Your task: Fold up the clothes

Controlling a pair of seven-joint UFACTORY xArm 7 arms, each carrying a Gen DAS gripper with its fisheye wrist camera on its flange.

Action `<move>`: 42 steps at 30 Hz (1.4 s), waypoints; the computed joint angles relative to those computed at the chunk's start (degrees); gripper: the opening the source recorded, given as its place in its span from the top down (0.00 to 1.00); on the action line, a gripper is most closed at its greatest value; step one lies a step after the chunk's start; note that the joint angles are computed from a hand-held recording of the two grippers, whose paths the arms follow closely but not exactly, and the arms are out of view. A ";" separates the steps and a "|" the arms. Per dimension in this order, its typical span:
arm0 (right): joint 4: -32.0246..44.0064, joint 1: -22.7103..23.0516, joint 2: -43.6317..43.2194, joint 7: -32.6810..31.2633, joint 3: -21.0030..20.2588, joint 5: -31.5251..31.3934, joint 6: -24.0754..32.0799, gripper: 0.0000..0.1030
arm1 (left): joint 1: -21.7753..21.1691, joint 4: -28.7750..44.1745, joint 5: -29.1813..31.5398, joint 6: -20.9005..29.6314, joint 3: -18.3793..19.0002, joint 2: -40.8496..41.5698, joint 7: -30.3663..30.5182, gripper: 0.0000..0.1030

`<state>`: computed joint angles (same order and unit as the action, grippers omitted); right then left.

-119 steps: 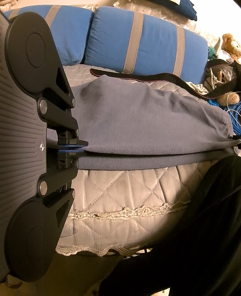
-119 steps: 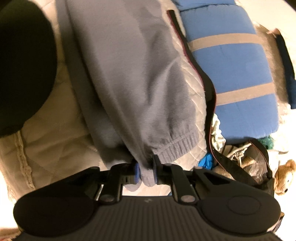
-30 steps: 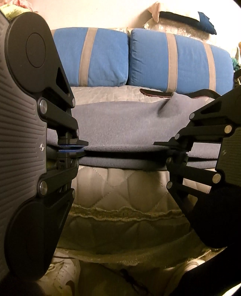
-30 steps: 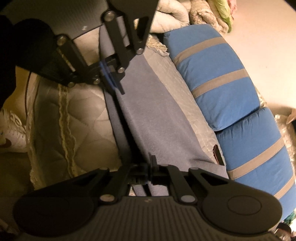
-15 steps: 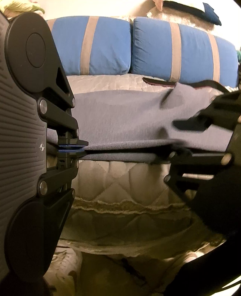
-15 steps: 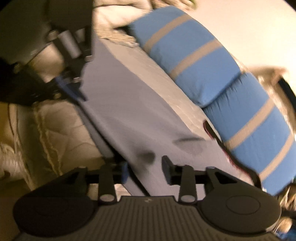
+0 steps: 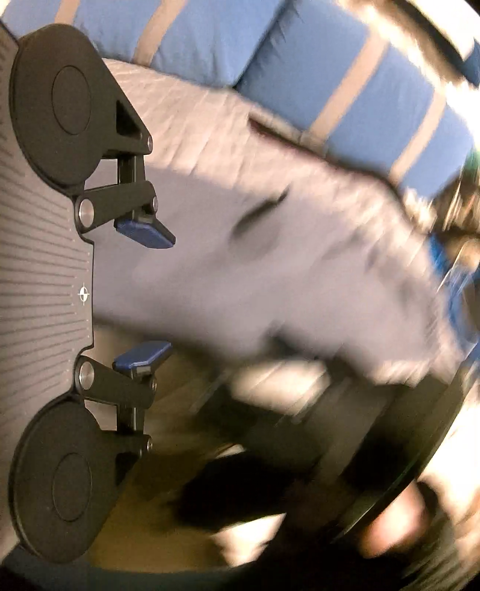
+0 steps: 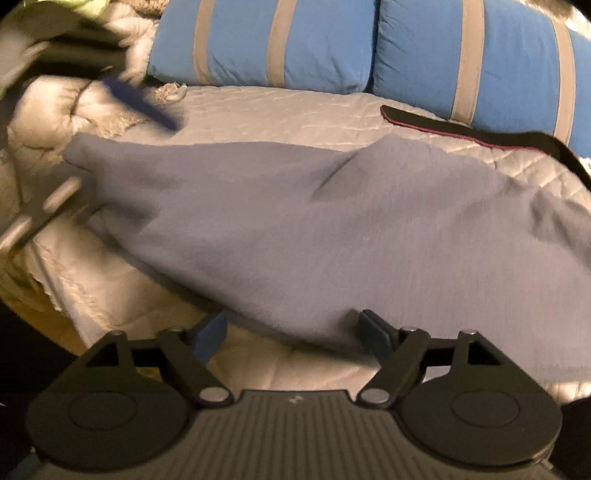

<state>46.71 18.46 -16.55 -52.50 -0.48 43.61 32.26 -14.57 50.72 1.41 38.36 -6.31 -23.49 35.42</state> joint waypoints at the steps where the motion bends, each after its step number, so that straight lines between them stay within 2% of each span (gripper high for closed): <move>1: 0.34 0.35 -0.56 -0.70 -1.26 2.53 1.64 0.16 | 1.12 1.04 0.22 -1.56 -0.76 1.31 -3.34 0.48; 3: 0.74 0.50 -0.96 -1.07 -1.99 6.69 1.30 0.15 | 3.58 3.72 1.84 -4.96 -2.22 4.99 -10.99 0.48; 7: 2.77 0.76 3.34 -2.49 -1.44 14.98 -6.80 0.15 | 6.54 8.63 8.83 -10.83 -4.19 12.86 -25.47 0.48; 9: 4.04 1.39 6.33 -4.58 -1.95 19.11 -8.97 0.15 | 6.40 10.92 12.06 -12.67 -3.86 16.61 -29.36 0.48; 10: 4.34 -0.35 7.54 -3.98 -0.60 18.44 -8.62 0.15 | 6.03 12.42 12.80 -13.30 -3.26 18.84 -29.85 0.48; 11: 4.65 -2.21 8.77 -3.58 0.81 17.66 -8.21 0.16 | 5.47 14.03 12.69 -13.51 -2.56 21.13 -29.16 0.48; 12: 4.42 -1.67 9.03 -5.57 0.14 18.53 -8.11 0.15 | 4.86 15.02 11.97 -13.56 -1.94 22.64 -27.97 0.48; 16: 2.69 -1.74 8.41 -17.23 1.98 21.53 -10.48 0.07 | 4.12 19.43 3.23 -12.39 -0.37 28.37 -19.74 0.48; 18: 1.95 -1.51 8.17 -20.78 2.48 22.74 -11.88 0.05 | 5.09 22.65 -4.08 -9.88 -0.59 31.42 -14.81 0.48; 21: 2.62 -2.25 8.32 -20.35 2.07 22.66 -9.63 0.04 | 6.69 27.91 -11.49 -3.74 -0.66 35.60 -12.10 0.49; 23: 3.66 -2.76 9.14 -21.05 1.91 23.10 -8.39 0.03 | 8.51 30.85 -17.40 0.17 -1.14 37.67 -10.29 0.55; 24: 3.82 -2.96 9.34 -21.70 2.05 23.42 -8.25 0.03 | 9.17 31.98 -19.46 2.02 -1.23 38.22 -9.91 0.69; 25: 3.91 -3.15 9.48 -22.39 2.19 23.74 -8.13 0.03 | 9.81 33.14 -21.41 3.89 -1.29 38.79 -9.65 0.77; 26: 3.98 -3.37 9.50 -22.59 2.32 23.83 -7.90 0.02 | 10.14 33.59 -22.47 4.77 -1.22 38.83 -9.44 0.80; 28: 4.44 -3.79 9.97 -22.65 2.52 23.99 -7.43 0.01 | 10.05 32.47 -22.79 3.87 -1.00 37.31 -8.40 0.88; 35: 4.67 -4.39 10.26 -22.43 3.22 24.39 -7.48 0.01 | 8.37 24.76 -26.03 -1.94 -0.80 28.11 -2.52 0.91; 38: 4.74 -4.46 10.39 -22.09 3.43 24.32 -7.69 0.01 | 7.31 22.40 -29.58 -1.32 -0.29 24.43 1.91 0.92; 42: 4.80 -4.43 10.50 -21.53 3.62 24.07 -8.05 0.01 | 5.42 20.63 -31.92 3.50 0.72 21.62 7.17 0.92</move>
<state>51.52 14.02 -6.05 -74.03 3.14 67.68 24.21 -9.16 71.35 -30.51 41.86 -5.60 -1.87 42.60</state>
